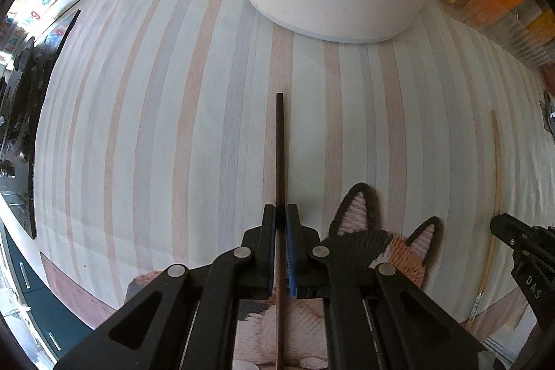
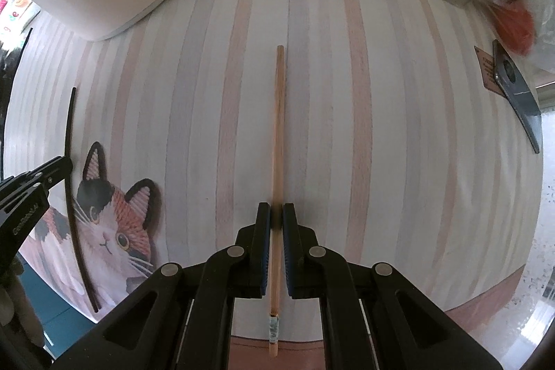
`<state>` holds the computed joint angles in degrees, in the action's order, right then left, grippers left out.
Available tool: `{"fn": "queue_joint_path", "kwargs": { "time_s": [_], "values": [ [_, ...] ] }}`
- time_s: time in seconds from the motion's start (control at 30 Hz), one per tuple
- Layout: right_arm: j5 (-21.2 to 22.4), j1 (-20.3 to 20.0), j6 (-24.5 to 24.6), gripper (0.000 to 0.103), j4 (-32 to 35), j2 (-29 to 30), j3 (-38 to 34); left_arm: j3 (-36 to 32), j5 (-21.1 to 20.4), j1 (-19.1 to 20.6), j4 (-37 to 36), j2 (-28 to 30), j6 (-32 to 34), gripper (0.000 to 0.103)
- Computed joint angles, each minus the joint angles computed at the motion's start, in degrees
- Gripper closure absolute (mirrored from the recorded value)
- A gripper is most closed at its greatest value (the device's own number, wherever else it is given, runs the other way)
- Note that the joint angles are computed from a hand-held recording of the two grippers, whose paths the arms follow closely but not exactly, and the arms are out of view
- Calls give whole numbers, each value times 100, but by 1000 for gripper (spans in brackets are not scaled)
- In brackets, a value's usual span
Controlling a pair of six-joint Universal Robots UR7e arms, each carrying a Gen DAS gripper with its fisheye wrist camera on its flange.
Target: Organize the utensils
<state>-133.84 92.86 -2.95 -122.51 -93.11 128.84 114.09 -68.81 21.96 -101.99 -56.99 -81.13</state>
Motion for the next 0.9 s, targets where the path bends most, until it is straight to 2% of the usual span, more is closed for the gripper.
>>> {"fn": "queue_joint_path", "kwargs": {
  "time_s": [0.23, 0.53, 0.63, 0.73, 0.9],
  "values": [
    [-69, 241, 346, 95, -36, 286, 40, -39, 55, 23, -8, 47, 47, 100],
    [-154, 280, 314, 95, -342, 341, 216, -13, 254, -27, -47, 161, 234, 100],
    [106, 157, 13, 96, -757, 109, 390, 63, 279, -31, -145, 105, 273, 100],
    [283, 87, 13, 96, -879, -54, 450, 134, 308, -103, -98, -18, 102, 100],
    [624, 238, -129, 96, -1033, -383, 462, 212, 478, -424, -60, -400, -172, 100]
  ]
}}
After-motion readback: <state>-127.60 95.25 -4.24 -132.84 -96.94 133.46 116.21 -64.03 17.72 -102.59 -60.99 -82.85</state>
